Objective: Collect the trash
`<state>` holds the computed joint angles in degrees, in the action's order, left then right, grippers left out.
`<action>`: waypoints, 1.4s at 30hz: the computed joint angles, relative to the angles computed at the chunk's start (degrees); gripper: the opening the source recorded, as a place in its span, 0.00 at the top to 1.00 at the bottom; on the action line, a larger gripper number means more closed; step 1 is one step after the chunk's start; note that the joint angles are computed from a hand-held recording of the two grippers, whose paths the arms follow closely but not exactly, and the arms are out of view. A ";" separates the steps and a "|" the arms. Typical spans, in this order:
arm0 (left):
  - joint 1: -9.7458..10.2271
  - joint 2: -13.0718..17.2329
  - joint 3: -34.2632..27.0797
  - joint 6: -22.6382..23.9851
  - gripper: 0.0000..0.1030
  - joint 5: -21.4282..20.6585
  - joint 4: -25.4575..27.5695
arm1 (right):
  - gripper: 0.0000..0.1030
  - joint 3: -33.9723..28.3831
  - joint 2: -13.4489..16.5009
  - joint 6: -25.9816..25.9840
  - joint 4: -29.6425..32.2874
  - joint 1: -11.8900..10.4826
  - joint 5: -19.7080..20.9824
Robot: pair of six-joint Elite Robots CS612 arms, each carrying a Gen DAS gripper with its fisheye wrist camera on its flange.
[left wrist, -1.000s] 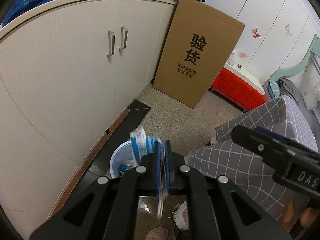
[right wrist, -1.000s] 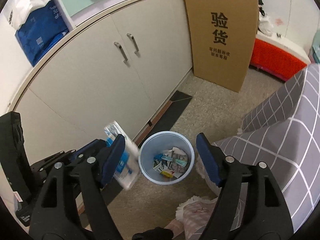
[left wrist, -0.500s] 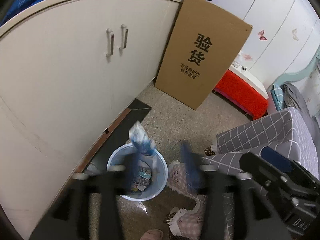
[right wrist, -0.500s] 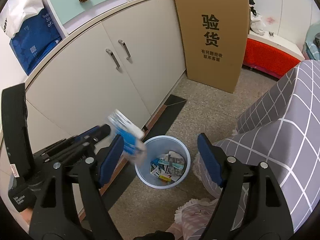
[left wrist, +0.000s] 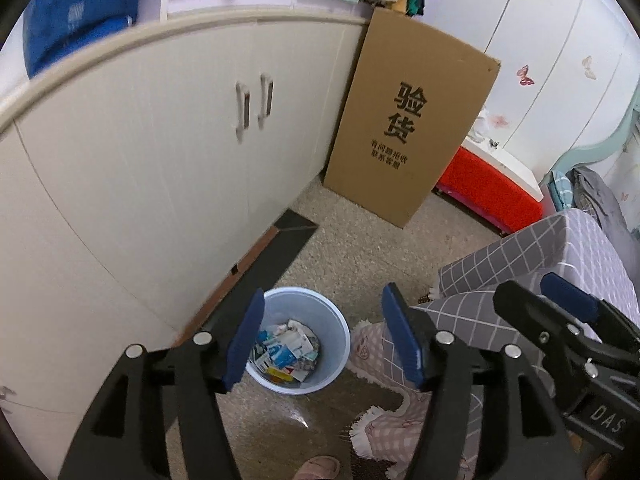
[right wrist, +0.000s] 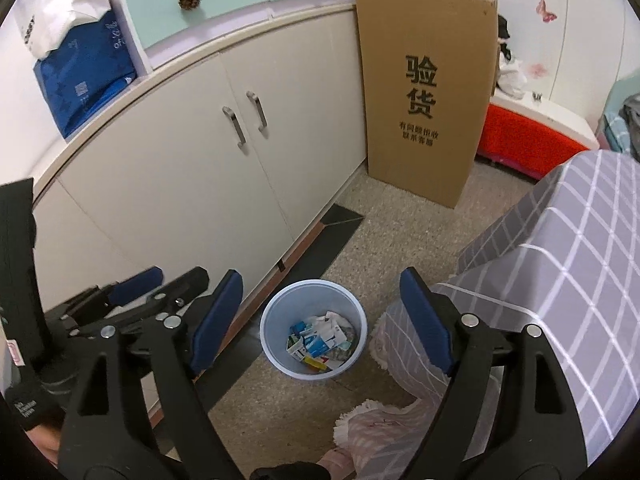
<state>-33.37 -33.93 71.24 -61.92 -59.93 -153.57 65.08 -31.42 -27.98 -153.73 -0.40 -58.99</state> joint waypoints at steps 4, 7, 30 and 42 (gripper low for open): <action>-1.64 -1.53 0.80 1.00 0.38 2.92 -0.66 | 0.22 3.26 -2.54 0.75 -2.67 -1.50 2.16; -3.04 -2.51 0.94 2.49 0.33 5.45 -0.87 | 0.21 5.76 -4.38 1.08 -4.79 -2.75 3.77; -15.77 -2.69 -4.71 24.19 0.18 18.95 -13.52 | 0.13 26.95 -16.14 12.19 -33.94 -17.94 10.02; -21.25 -3.26 -3.85 32.33 0.12 28.37 -21.29 | 0.07 35.59 -19.52 19.05 -49.10 -23.30 11.74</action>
